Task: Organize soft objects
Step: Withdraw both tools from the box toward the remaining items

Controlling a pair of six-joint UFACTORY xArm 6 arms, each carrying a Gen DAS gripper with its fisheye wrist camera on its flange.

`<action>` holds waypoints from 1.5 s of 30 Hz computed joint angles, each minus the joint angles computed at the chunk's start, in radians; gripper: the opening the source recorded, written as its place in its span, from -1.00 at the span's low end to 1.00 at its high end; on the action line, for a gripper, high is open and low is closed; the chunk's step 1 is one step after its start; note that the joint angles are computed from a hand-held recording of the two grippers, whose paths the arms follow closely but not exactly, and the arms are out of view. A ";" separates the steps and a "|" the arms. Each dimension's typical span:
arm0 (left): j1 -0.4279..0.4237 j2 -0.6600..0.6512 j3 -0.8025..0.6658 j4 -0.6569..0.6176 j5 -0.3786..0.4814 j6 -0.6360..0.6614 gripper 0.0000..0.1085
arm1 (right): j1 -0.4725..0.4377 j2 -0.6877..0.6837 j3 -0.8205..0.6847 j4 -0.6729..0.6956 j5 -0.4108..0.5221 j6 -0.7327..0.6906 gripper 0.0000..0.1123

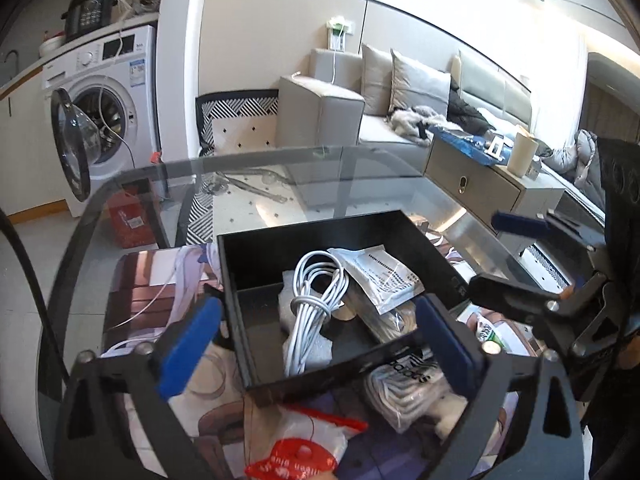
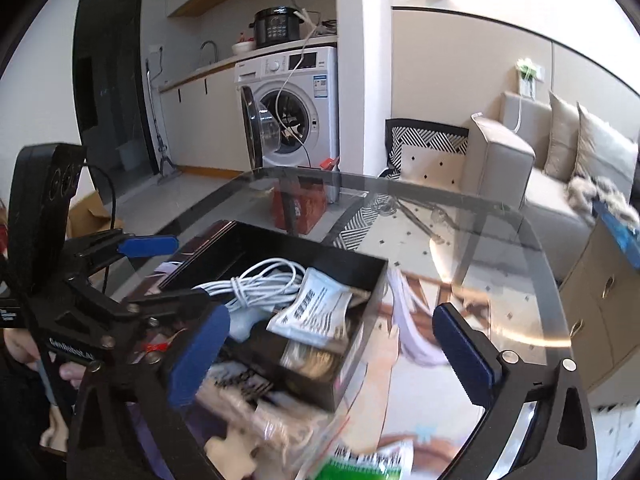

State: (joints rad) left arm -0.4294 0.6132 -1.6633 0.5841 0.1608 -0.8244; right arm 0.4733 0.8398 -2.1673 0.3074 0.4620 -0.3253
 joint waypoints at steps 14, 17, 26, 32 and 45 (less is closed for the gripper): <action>0.008 -0.147 0.173 0.563 0.053 -0.541 0.90 | -0.004 -0.290 0.491 0.093 -0.159 -0.085 0.83; 0.009 -0.164 0.201 0.608 0.069 -0.588 0.90 | -0.007 -0.300 0.510 0.056 -0.141 -0.062 0.83; 0.000 -0.171 0.243 0.661 0.068 -0.660 0.90 | -0.017 -0.291 0.506 -0.032 -0.064 -0.024 0.83; 0.001 -0.156 0.253 0.622 0.057 -0.641 0.90 | -0.030 -0.261 0.477 -0.065 -0.014 0.010 0.83; -0.016 -0.113 0.239 0.399 0.078 -0.399 0.90 | -0.035 -0.160 0.356 -0.107 0.103 0.110 0.83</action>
State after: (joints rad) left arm -0.4451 0.5006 -1.4242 0.9828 0.2392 -1.2235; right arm 0.4385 0.6799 -1.8116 0.2000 0.5655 -0.2157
